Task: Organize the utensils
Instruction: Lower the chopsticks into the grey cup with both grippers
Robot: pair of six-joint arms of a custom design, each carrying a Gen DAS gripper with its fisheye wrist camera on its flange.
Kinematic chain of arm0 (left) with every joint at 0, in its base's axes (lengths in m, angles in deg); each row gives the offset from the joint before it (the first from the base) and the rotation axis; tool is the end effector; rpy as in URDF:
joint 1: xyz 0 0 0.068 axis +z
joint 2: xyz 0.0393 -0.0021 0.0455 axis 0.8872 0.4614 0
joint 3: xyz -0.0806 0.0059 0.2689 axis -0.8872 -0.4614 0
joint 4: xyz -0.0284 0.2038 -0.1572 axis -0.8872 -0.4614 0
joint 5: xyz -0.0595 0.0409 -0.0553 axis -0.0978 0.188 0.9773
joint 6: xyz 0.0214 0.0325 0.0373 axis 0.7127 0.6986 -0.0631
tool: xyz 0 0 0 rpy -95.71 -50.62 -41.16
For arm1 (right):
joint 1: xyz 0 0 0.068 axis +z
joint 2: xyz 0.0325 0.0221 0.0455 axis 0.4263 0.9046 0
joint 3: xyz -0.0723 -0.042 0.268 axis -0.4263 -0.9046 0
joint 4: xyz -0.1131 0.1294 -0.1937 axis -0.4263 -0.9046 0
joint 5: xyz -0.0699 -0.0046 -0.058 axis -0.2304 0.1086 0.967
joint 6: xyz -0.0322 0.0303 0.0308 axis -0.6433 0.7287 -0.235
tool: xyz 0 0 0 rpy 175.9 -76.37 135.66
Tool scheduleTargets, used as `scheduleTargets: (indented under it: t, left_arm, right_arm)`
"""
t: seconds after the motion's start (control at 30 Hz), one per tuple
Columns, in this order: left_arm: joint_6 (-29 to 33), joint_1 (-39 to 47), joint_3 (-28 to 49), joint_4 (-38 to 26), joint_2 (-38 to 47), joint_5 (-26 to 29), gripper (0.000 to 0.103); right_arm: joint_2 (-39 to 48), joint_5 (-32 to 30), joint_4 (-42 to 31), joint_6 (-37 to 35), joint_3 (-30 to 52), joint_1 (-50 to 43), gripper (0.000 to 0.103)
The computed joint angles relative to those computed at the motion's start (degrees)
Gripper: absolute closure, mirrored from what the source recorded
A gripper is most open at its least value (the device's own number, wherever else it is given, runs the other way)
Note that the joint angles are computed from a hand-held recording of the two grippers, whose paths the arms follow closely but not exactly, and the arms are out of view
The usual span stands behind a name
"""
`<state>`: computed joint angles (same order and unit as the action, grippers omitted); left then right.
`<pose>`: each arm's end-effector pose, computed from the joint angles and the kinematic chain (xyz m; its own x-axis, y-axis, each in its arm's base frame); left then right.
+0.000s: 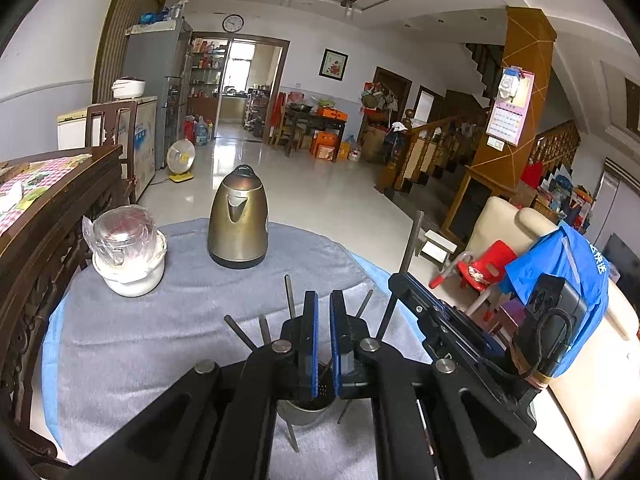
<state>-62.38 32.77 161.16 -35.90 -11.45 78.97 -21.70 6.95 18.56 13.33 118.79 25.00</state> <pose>0.1989 -0.1182 0.4432 -0.5530 0.0889 -0.8284 0.4744 0.8510 -0.2253 0.2291 0.0086 0.3825 -0.1850 0.3002 -0.9358 -0.2181 0.9159 0.3370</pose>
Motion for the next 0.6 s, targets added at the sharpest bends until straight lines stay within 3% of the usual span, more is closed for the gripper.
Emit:
scheduleTargets:
  t: [0.6]
  left_arm:
    - [0.3, 5.4, -4.8, -1.8, -3.4, 4.5, 0.097]
  right_arm:
    - [-2.6, 2.1, 0.1, -0.8, -2.5, 0.9, 0.096]
